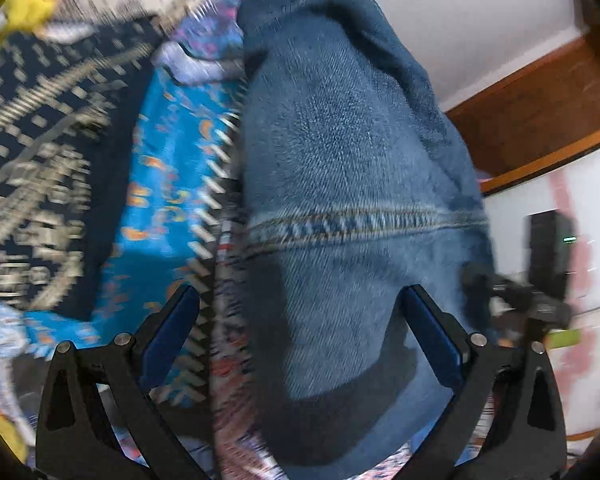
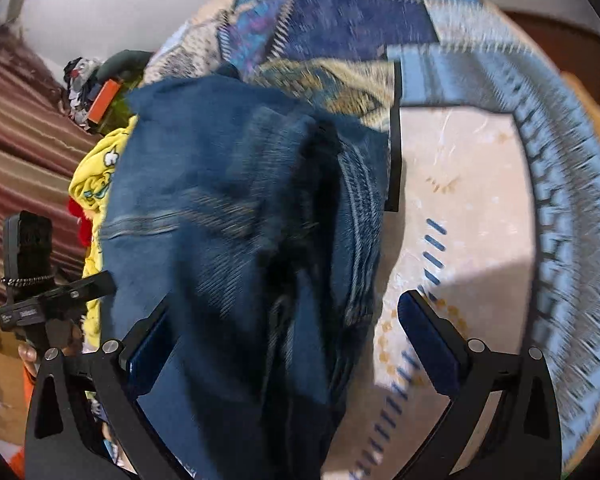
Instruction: Fold large clothes
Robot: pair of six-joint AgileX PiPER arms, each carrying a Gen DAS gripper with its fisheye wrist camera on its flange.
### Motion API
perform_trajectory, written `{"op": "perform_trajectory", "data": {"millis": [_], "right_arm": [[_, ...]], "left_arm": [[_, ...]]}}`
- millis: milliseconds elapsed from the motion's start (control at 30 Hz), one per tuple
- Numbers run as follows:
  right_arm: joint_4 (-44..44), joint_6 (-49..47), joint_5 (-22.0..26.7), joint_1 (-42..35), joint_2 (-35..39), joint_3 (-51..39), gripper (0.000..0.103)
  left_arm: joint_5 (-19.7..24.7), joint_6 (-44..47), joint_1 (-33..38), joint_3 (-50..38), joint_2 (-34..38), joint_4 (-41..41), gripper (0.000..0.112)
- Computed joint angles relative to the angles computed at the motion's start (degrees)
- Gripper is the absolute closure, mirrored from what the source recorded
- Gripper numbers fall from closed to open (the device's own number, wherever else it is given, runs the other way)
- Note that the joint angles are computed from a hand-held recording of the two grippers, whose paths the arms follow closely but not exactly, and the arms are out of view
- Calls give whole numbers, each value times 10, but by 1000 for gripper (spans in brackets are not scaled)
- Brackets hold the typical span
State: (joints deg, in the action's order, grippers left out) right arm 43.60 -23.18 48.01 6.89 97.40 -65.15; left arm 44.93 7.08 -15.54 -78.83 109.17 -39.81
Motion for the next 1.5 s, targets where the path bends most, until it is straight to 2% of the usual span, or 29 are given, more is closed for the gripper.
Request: {"op": "perform_trajectory", "data": {"millis": [133, 200, 267, 333, 400, 433, 467, 500, 533, 633, 733, 900, 1000, 1133, 1367, 1500], "right_arm": [[97, -77, 45, -23, 53, -15, 0], [123, -96, 56, -29, 66, -20, 0], [141, -105, 54, -25, 70, -18, 1], [150, -107, 52, -23, 66, -15, 11], [146, -83, 41, -19, 60, -13, 22], [149, -75, 39, -17, 60, -13, 30], [151, -70, 42, -20, 57, -12, 33], [159, -60, 61, -28, 54, -12, 41], [157, -51, 58, -26, 43, -7, 48], [124, -7, 44, -8, 10, -10, 59], [108, 18, 63, -8, -28, -18, 66], [64, 84, 52, 44, -71, -64, 67], [49, 123, 50, 78, -82, -110, 68], [-3, 193, 38, 145, -73, -199, 68], [-44, 267, 12, 230, 11, -335, 67], [-61, 296, 18, 256, 88, -416, 68]], "left_arm": [[26, 31, 13, -42, 51, -53, 10], [41, 46, 18, -64, 75, -78, 10], [38, 52, 16, -72, 81, -84, 10], [17, 56, 10, -68, 77, -89, 12], [16, 69, 10, -71, 80, -107, 24], [14, 58, 7, -70, 76, -103, 26], [11, 51, 5, -69, 72, -100, 30], [5, 43, 1, -65, 64, -89, 33], [-1, 32, -4, -59, 54, -76, 39], [-8, 26, -12, -29, 9, -66, 50], [-10, 30, -9, 6, -52, -54, 55], [8, 26, 21, 39, -162, -30, 56], [33, 22, 52, 45, -225, -19, 56], [92, 48, 132, 28, -277, -25, 56], [183, 106, 270, -30, -274, -43, 56], [205, 143, 327, -50, -237, -52, 56]]}}
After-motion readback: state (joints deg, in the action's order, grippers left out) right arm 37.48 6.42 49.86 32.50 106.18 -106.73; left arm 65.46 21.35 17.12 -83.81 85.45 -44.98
